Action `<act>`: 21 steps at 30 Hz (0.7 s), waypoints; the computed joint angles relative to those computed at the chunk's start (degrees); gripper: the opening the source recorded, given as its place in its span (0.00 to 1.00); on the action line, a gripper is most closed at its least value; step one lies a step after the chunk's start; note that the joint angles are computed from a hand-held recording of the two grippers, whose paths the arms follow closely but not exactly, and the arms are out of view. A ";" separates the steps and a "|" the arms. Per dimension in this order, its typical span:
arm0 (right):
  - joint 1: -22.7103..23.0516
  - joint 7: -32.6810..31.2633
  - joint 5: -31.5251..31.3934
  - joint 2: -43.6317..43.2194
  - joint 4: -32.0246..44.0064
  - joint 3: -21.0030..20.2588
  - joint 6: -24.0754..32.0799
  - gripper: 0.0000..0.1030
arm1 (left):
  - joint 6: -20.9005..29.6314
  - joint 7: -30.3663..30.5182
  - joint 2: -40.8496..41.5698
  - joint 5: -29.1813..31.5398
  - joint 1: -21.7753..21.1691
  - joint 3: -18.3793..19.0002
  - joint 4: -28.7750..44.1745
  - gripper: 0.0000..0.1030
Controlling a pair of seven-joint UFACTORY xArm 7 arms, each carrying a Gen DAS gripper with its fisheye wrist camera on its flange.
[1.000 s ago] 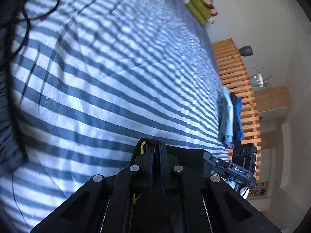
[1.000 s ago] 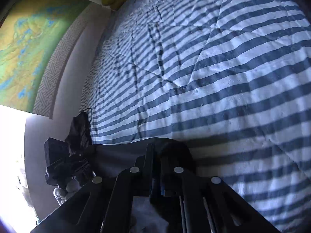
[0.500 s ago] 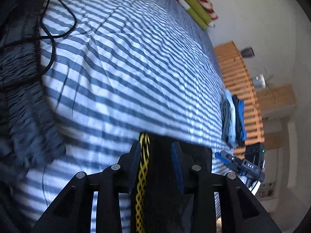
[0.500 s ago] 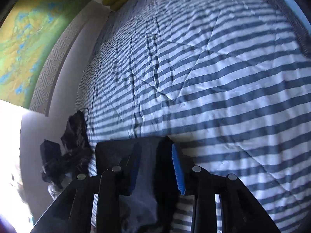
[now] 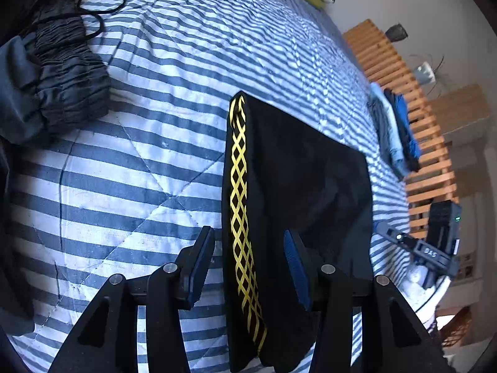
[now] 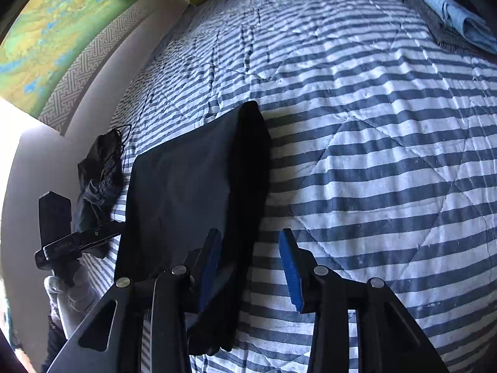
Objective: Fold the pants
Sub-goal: 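Grasp the folded pants edge with both tools and lift them off the bed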
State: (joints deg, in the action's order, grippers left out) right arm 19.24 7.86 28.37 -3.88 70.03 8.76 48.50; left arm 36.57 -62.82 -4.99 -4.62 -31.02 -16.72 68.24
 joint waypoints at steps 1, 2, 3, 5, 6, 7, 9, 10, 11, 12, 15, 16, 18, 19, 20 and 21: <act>0.07 0.37 -0.57 -0.02 0.02 0.15 -0.26 0.37 | 1.24 -0.17 0.60 0.91 0.00 -0.17 0.94 0.48; 0.21 1.05 -1.41 -0.03 -0.15 0.41 -0.80 0.39 | 2.39 -0.30 1.20 1.80 0.00 -0.23 1.67 0.48; 0.35 1.38 -1.42 0.04 -0.32 0.51 -1.28 0.42 | 3.09 -0.89 1.61 2.78 -0.07 -0.35 2.20 0.48; 0.62 1.23 -0.66 0.58 -0.06 0.55 -1.50 0.42 | 2.27 -1.02 1.75 2.21 -0.23 -0.14 2.11 0.48; 0.71 0.71 0.32 0.78 0.07 0.51 -1.71 0.42 | 1.74 -1.16 1.89 2.06 -0.26 -0.06 2.26 0.49; 0.87 1.04 0.35 1.15 0.48 0.69 -1.96 0.43 | 0.99 -1.42 1.73 1.85 -0.28 0.00 2.02 0.49; 0.99 0.54 1.08 1.58 0.99 0.74 -2.42 0.47 | -0.30 -1.96 2.91 2.05 -0.36 0.03 3.25 0.51; 1.06 0.35 1.11 2.04 1.46 0.83 -2.51 0.54 | -0.63 -1.70 3.08 1.82 -0.43 0.11 3.34 0.54; 1.15 0.30 0.59 2.59 1.97 0.97 -2.49 0.58 | -0.32 -1.57 3.57 1.93 -0.47 0.17 3.86 0.57; 1.22 0.48 0.06 3.26 2.57 1.11 -2.32 0.62 | -0.16 -1.45 3.93 1.76 -0.53 0.25 4.09 0.58; 1.07 2.12 -1.24 5.45 4.16 1.24 0.19 0.62 | -1.33 1.72 4.74 -3.79 -0.57 0.68 3.43 0.58; 0.61 1.72 0.87 6.21 4.29 1.04 1.43 0.62 | -2.35 3.42 4.91 -6.41 -0.58 0.75 2.85 0.58; -0.11 -0.51 4.88 5.90 3.25 0.91 0.53 0.62 | -2.98 3.29 5.34 -6.02 -0.69 0.76 2.75 0.58; -0.48 -1.43 6.53 5.94 3.19 0.79 0.88 0.62 | -3.06 3.40 5.50 -5.69 -0.73 0.77 2.87 0.58; -0.84 -2.53 8.77 5.97 2.91 0.69 0.88 0.63 | -3.83 3.63 5.73 -5.78 -0.75 0.79 2.82 0.57; -1.02 -3.27 9.77 5.92 2.67 0.70 0.73 0.63 | -4.73 3.65 5.82 -6.02 -0.75 0.82 2.52 0.56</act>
